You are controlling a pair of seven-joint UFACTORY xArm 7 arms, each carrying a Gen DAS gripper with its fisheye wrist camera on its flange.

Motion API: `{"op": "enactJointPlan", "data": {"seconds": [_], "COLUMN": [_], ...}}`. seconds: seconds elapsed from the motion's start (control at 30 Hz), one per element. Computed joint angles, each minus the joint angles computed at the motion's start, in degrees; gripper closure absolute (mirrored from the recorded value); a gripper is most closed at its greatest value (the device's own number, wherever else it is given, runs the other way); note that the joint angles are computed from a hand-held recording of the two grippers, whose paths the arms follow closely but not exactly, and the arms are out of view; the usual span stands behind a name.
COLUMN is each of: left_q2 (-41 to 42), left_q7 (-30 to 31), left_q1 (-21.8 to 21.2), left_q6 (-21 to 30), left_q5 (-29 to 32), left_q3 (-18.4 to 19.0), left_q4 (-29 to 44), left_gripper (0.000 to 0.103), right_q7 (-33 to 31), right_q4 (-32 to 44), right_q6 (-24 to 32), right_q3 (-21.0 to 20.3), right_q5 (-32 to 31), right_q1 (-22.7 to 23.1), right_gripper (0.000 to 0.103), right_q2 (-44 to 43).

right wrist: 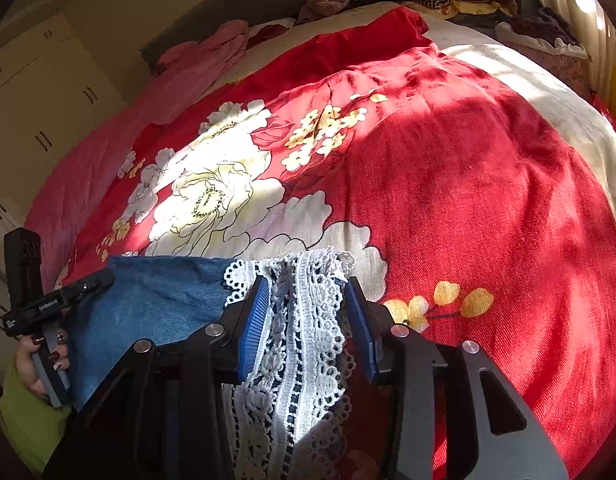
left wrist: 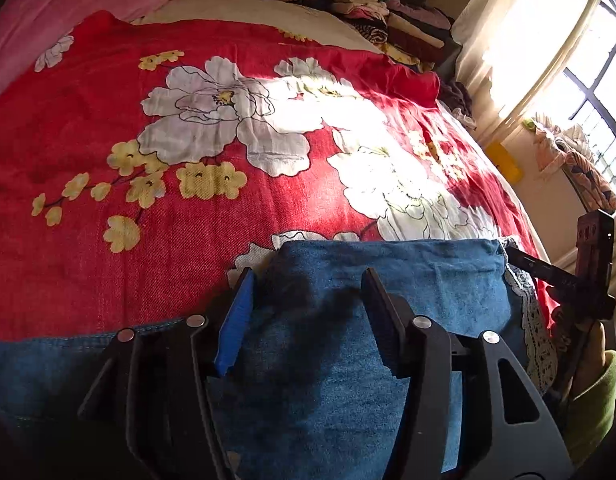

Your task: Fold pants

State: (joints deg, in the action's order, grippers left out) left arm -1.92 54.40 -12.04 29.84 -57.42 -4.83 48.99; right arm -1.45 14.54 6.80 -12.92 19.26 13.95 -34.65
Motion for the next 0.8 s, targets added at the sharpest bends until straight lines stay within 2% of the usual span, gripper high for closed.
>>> {"op": "enactJointPlan", "data": {"seconds": [0.03,0.07,0.1,0.2,0.27,0.43,0.6,0.67,0.7,0.73,0.77,0.8], "left_q2": [0.41,0.34,0.2,-1.19,-1.05,1.53,2.58,2.02,1.44,0.83,0.09,-0.54], "left_q7": [-0.34,-1.31,-1.33,1.58,1.74,-0.84,-0.55,-0.8,-1.38,-1.92,-2.25,-2.66], "left_q1": [-0.25,-0.79,-1.09,-1.49,-1.72,-2.34,-2.5,-2.5,-2.52,-2.59,-2.68,-2.82], "left_q6": [-1.34,-4.47,-5.76,-5.72,-5.55,-9.75,-14.66,-15.4,-15.47,-15.5,-15.35,-15.16], "left_q5": [0.79,2.72,3.37,-0.74,-0.39,2.89,3.61,3.9,4.49,5.14,5.56,5.8], "left_q3": [-0.34,-1.05,-1.26,-0.65,-0.44,-1.47,-2.59,-2.77,-2.72,-2.6,-2.39,-2.11], "left_q4": [-0.16,-0.91,-1.14,-0.63,0.57,1.45,-0.18,-0.74,-1.16,-1.54,-1.97,-2.35], "left_gripper": [0.06,0.084,0.097,0.097,0.101,0.102,0.097,0.096,0.092,0.089,0.075,0.056], "right_q7": [0.44,1.82,3.09,7.13,8.88,14.16,19.67,23.21,27.55,30.05,31.58,33.25], "right_q4": [0.02,-0.19,-0.59,-1.53,-0.32,4.06,4.66,4.06,3.58,2.29,0.64,-0.52], "right_q6": [0.2,0.0,-0.57,-3.4,-3.64,1.65,3.18,3.59,5.42,5.7,5.2,6.37], "right_q3": [1.38,4.25,6.73,12.69,16.07,24.92,27.96,29.76,33.53,34.95,35.07,35.46], "right_q5": [-0.65,-1.85,-3.13,-6.95,-10.08,-18.6,-24.53,-26.71,-28.75,-29.84,-30.51,-31.09], "right_q1": [-0.84,-3.08,-5.02,-9.91,-13.52,-23.32,-26.81,-28.92,-32.5,-33.69,-33.52,-33.4], "right_gripper": [0.077,0.08,0.085,0.087,0.087,0.087,0.079,0.068,0.05,0.043,0.043,0.043], "right_q2": [0.08,-0.05,-0.75,-4.1,-4.27,2.01,4.0,2.36,-0.46,-3.71,-7.11,-10.67]}}
